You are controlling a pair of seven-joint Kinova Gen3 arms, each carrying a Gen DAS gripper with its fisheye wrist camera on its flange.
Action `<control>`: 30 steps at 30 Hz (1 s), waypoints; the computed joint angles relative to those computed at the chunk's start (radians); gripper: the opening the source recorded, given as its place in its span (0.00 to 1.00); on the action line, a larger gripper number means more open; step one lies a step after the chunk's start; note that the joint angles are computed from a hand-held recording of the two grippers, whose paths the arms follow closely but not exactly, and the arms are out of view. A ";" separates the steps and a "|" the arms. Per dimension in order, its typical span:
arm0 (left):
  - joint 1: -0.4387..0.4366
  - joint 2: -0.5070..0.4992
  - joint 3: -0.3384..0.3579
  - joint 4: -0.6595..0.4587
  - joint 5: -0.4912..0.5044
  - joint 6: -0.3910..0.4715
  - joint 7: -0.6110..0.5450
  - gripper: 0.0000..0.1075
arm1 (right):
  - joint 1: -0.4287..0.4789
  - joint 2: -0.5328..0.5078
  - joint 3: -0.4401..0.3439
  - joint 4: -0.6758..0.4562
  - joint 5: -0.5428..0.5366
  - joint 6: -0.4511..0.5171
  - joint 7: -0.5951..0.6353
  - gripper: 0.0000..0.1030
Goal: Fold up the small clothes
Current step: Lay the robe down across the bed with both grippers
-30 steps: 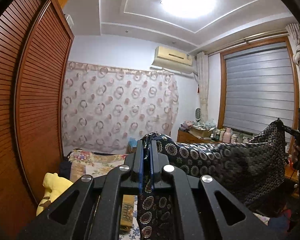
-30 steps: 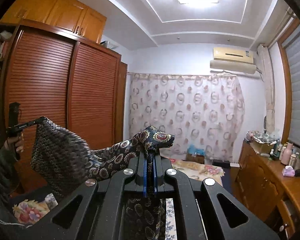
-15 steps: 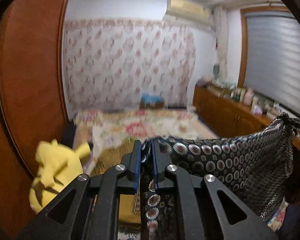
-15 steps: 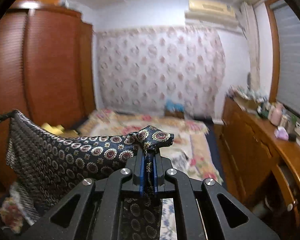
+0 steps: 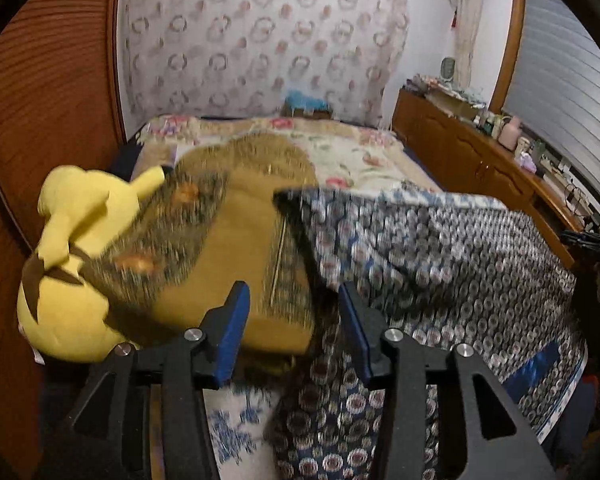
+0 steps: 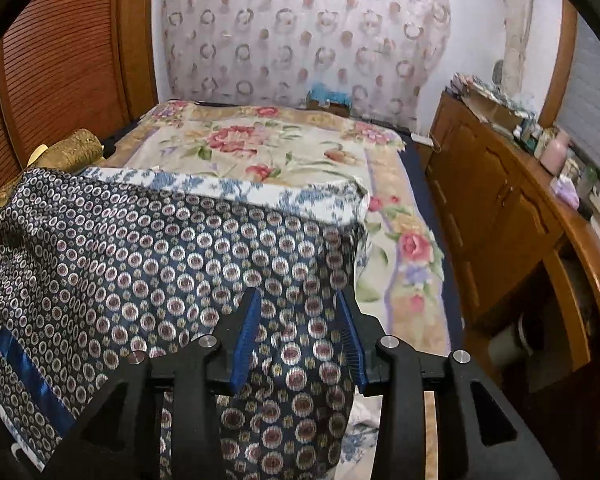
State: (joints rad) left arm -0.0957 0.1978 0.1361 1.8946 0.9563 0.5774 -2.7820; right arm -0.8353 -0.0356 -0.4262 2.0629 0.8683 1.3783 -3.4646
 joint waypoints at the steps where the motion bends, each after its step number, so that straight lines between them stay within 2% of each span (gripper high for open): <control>1: 0.001 -0.001 0.000 0.011 0.000 -0.006 -0.006 0.44 | 0.013 -0.030 -0.005 0.038 -0.015 -0.025 -0.005 0.39; 4: 0.007 -0.013 -0.002 0.058 -0.005 -0.054 -0.019 0.44 | 0.013 -0.055 -0.018 0.097 -0.028 -0.052 -0.047 0.39; 9: 0.004 -0.014 -0.002 0.088 0.006 -0.064 -0.047 0.44 | -0.017 -0.072 -0.086 0.155 -0.100 -0.030 -0.165 0.39; 15: 0.012 -0.018 0.001 0.117 -0.001 -0.088 -0.054 0.44 | -0.018 -0.067 -0.074 0.240 -0.132 -0.118 -0.255 0.39; 18: 0.027 -0.004 -0.002 0.114 -0.042 -0.111 -0.008 0.44 | -0.012 -0.076 -0.070 0.257 -0.126 -0.151 -0.263 0.39; 20: 0.012 0.005 0.008 0.109 -0.040 -0.098 -0.008 0.44 | -0.008 -0.090 -0.072 0.276 -0.116 -0.181 -0.271 0.32; 22: -0.005 0.009 0.020 0.113 -0.014 -0.089 -0.037 0.44 | 0.003 -0.091 -0.069 0.284 -0.097 -0.207 -0.263 0.20; 23: -0.012 0.009 0.024 0.118 0.002 -0.088 -0.055 0.44 | 0.006 -0.093 -0.070 0.288 -0.088 -0.217 -0.257 0.08; 24: -0.015 0.010 0.025 0.122 0.014 -0.089 -0.067 0.44 | 0.005 -0.100 -0.076 0.292 -0.080 -0.225 -0.255 0.05; 27: -0.033 0.021 0.021 0.133 0.055 -0.067 -0.104 0.43 | -0.004 -0.152 -0.124 0.304 -0.056 -0.218 -0.283 0.02; 30: -0.043 0.031 0.013 0.143 0.075 -0.045 -0.129 0.37 | -0.011 -0.209 -0.213 0.301 -0.039 -0.146 -0.340 0.02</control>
State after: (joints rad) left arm -0.1383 0.2286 0.1491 2.0374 1.0316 0.5324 -2.9114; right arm -0.8460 -0.2442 -0.6389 2.3640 0.8294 1.2325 -3.8049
